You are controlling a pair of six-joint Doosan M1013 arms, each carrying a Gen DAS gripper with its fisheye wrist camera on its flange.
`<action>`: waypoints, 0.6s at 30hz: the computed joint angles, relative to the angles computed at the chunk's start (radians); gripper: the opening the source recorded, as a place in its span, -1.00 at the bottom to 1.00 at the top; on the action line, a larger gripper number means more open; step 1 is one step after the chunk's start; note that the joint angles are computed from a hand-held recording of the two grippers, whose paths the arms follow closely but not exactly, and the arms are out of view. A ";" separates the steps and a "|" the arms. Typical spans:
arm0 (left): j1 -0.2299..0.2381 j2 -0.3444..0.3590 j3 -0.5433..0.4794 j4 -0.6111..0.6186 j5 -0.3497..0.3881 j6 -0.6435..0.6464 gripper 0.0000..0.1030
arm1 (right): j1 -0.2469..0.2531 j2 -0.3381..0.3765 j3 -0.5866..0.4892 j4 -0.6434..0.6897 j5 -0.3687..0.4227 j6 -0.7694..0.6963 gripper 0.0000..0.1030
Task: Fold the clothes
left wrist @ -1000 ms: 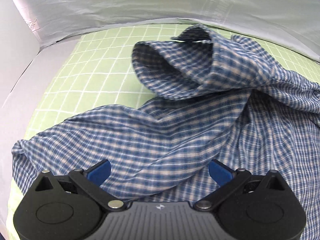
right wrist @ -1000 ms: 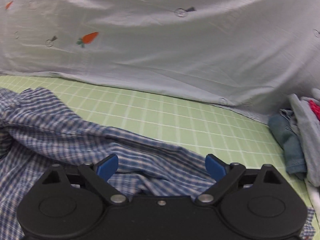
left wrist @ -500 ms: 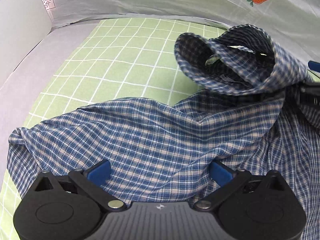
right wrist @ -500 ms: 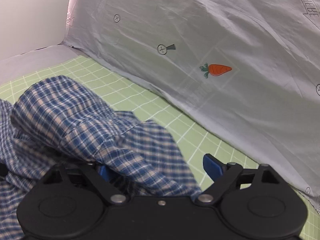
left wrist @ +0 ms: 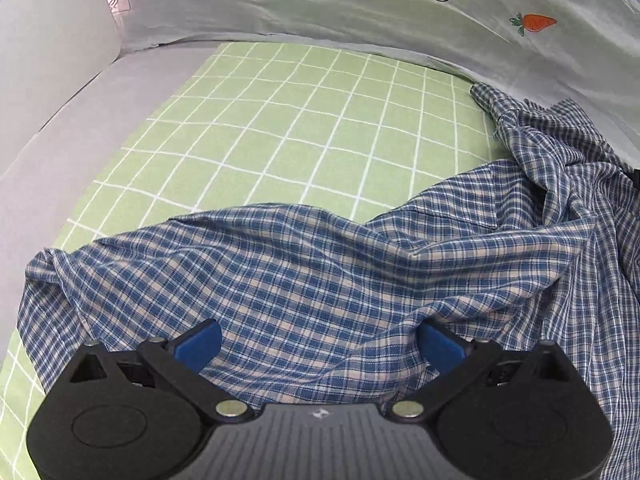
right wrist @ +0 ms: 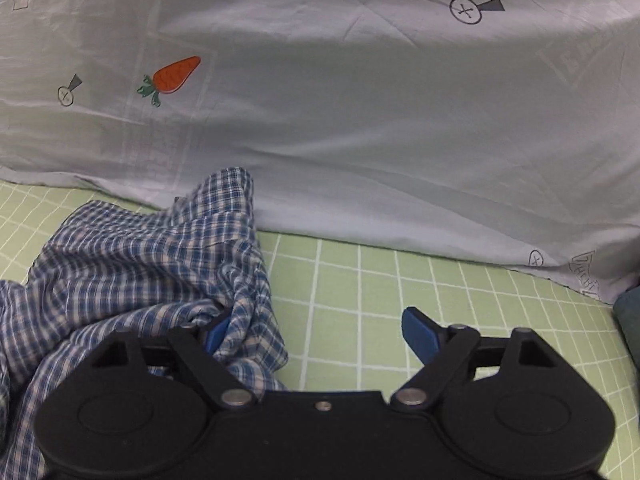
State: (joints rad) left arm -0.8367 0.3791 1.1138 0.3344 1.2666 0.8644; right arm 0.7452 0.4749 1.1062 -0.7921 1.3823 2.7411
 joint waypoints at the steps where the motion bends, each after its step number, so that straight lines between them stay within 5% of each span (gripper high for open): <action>1: -0.003 0.003 -0.003 0.014 -0.010 0.016 0.99 | 0.001 -0.002 0.003 0.019 -0.003 0.005 0.67; 12: -0.030 0.059 -0.062 0.025 -0.185 0.267 0.95 | 0.003 -0.013 0.020 0.101 -0.010 0.117 0.76; 15: -0.022 0.077 -0.077 -0.027 -0.228 0.326 0.75 | 0.004 -0.022 0.036 0.121 -0.018 0.134 0.78; 18: -0.016 0.099 -0.101 -0.067 -0.239 0.378 0.33 | 0.007 -0.034 0.057 0.134 -0.023 0.159 0.81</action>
